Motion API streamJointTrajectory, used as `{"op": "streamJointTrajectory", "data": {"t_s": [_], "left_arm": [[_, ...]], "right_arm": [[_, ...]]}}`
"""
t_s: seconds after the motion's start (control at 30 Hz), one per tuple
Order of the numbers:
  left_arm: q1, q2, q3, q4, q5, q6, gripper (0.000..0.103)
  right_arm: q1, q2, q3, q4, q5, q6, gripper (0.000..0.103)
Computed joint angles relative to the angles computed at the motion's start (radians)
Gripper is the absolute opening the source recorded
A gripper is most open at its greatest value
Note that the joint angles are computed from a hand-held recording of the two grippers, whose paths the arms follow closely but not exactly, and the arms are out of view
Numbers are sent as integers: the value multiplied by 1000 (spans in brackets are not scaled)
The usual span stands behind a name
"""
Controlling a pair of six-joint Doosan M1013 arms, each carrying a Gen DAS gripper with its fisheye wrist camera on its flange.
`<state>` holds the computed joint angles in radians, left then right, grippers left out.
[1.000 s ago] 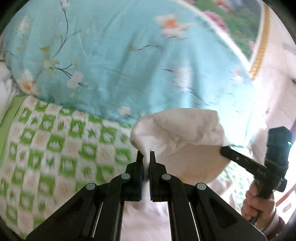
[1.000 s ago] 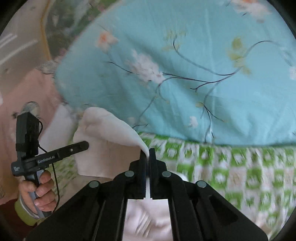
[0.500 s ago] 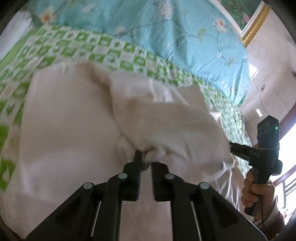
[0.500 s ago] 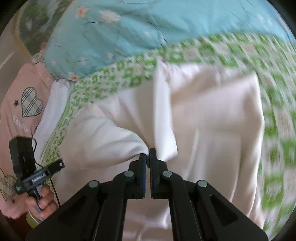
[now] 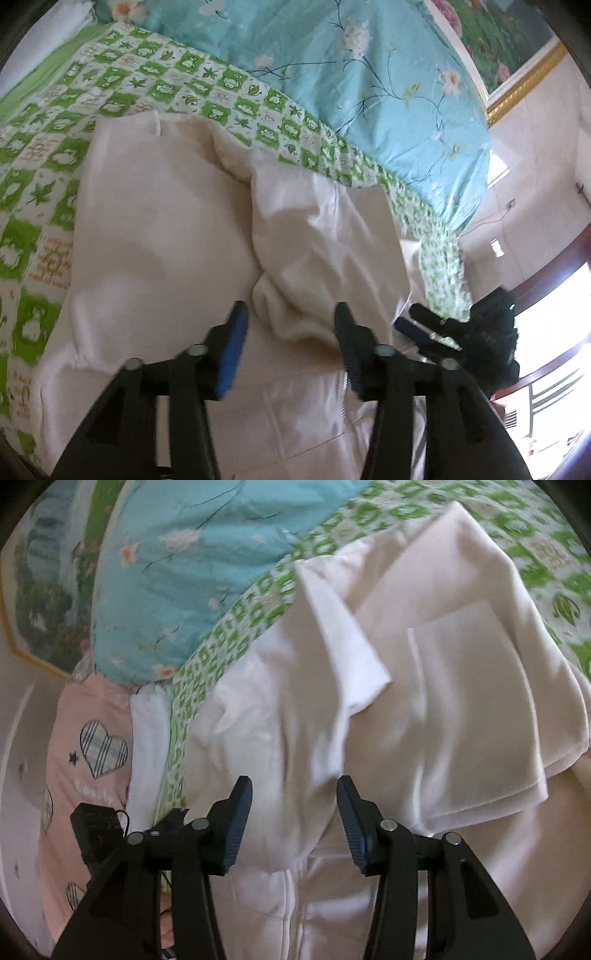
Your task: Fold large clothes
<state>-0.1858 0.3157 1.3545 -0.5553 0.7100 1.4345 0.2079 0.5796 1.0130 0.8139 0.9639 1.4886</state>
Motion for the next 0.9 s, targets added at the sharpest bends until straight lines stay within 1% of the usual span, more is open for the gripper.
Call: {"op": "streamJointTrajectory", "data": {"t_s": [0.03, 0.07, 0.1, 0.13, 0.23, 0.3, 0.33, 0.37, 0.4, 0.43, 0.47, 0.5, 0.57, 0.6, 0.67, 0.73, 0.77, 0.8, 0.83, 0.9], "left_arm": [[6, 11, -15, -34, 13, 14, 55], [17, 33, -38, -94, 42, 38, 57], [22, 49, -58, -121, 65, 46, 59], [26, 70, -84, -128, 91, 36, 59], [27, 134, -169, -80, 156, -42, 59], [36, 169, -207, -116, 180, -53, 59], [38, 177, -216, -127, 177, -52, 56], [38, 185, -229, -117, 175, -61, 46], [36, 191, -242, -105, 170, -59, 35], [35, 196, -254, -104, 171, -46, 8], [35, 205, -273, -111, 179, -27, 6], [32, 209, -291, -97, 179, -15, 5], [27, 203, -314, -60, 150, 12, 4], [28, 194, -318, -66, 120, 44, 3], [38, 170, -306, -125, 52, 117, 3], [49, 134, -262, -218, -30, 228, 2], [53, 117, -235, -256, -59, 279, 2], [56, 102, -205, -288, -80, 324, 2], [58, 92, -183, -305, -84, 350, 0], [61, 79, -134, -315, -65, 365, 0]], "right_arm": [[-4, -2, 7, 2, -17, 8, 49], [-5, -5, 11, -1, -33, 14, 49], [-7, -2, 7, -5, -46, 20, 49], [-9, -2, 7, -3, -51, 21, 49], [-12, 7, -9, -9, -45, 25, 49], [-10, 23, -34, -23, -38, 28, 49], [-10, 27, -40, -22, -36, 25, 49], [-9, 37, -56, -24, -31, 25, 44], [-9, 42, -65, -26, -27, 24, 29], [-7, 54, -86, -28, -12, 18, 19], [-6, 63, -103, -31, 4, 14, 2], [-4, 76, -128, -30, 22, 8, 2], [-2, 81, -147, -31, 14, -7, 2], [-4, 79, -151, -8, -8, -30, 2], [-13, 64, -144, 80, -76, -106, 2], [-26, 32, -100, 244, -164, -263, 2], [-28, 22, -87, 287, -184, -314, 2], [-30, 12, -77, 314, -193, -356, 2], [-31, 7, -70, 310, -179, -368, 2], [-28, 1, -47, 275, -139, -361, 2]]}}
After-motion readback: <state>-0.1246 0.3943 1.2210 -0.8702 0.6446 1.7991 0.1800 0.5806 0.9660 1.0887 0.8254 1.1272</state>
